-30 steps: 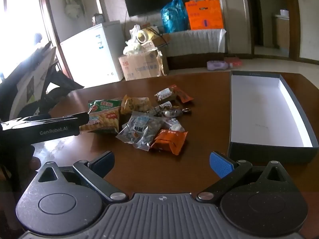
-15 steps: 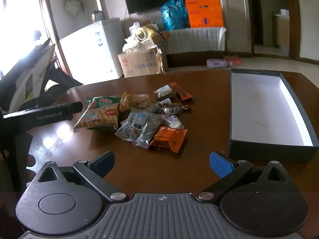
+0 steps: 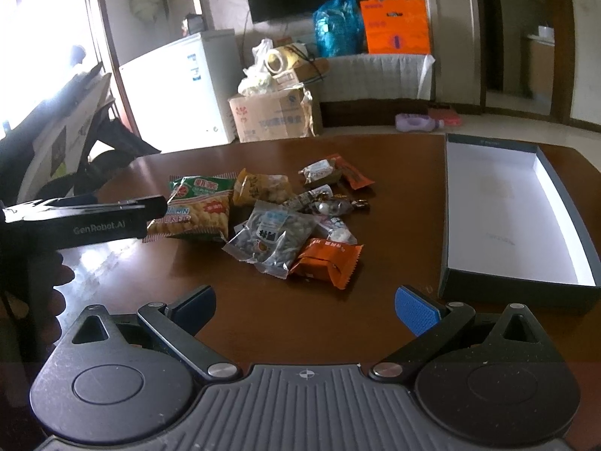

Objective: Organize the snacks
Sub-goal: 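Move both tools toward the snack pile on the table, then grasp the green prawn cracker bag with the left tool while the right tool grasps the orange packet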

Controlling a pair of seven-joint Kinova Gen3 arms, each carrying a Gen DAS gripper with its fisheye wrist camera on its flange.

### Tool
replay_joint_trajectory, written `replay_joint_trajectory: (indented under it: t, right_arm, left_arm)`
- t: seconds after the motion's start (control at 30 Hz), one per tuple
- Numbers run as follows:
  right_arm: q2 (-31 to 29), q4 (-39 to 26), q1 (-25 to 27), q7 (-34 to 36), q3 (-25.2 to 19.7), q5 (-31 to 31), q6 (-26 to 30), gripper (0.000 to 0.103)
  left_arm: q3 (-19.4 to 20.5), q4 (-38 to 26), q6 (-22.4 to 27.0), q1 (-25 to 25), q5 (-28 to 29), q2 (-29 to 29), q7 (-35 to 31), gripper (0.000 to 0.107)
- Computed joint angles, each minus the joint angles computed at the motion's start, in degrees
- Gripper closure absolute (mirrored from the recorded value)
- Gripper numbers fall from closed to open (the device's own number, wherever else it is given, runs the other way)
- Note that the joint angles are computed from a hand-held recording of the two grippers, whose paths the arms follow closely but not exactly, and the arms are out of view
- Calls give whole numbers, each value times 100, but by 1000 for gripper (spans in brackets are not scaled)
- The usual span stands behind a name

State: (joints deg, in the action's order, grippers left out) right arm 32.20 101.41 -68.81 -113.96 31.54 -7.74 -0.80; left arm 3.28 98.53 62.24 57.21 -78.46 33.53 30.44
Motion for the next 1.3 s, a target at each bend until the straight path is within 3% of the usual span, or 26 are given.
replay_joint_trajectory:
  t: [0.33,0.77,0.97,1.17,1.3]
  right_arm:
    - [115,-46,-101,10,111,137,-60,0]
    - [513,-468,268,1279,21,-143,-890,0]
    - [604,-692,445,1766,-237,-287,-367,0]
    - [706,-847,474,1676,-232,-432,-227,0]
    - [816,-950,459,1435,-91,-442,-56,2]
  left_arm:
    - [-31,-126,16,42,117,69,-178,4]
    - [-31,211,-126,5,-179,27,200,4]
    - [76,410,-120,8,-440,129,433,4]
    - [99,304,-227,50,-773,329,255,5]
    - [42,363,-361,-110,-948,300,492,5]
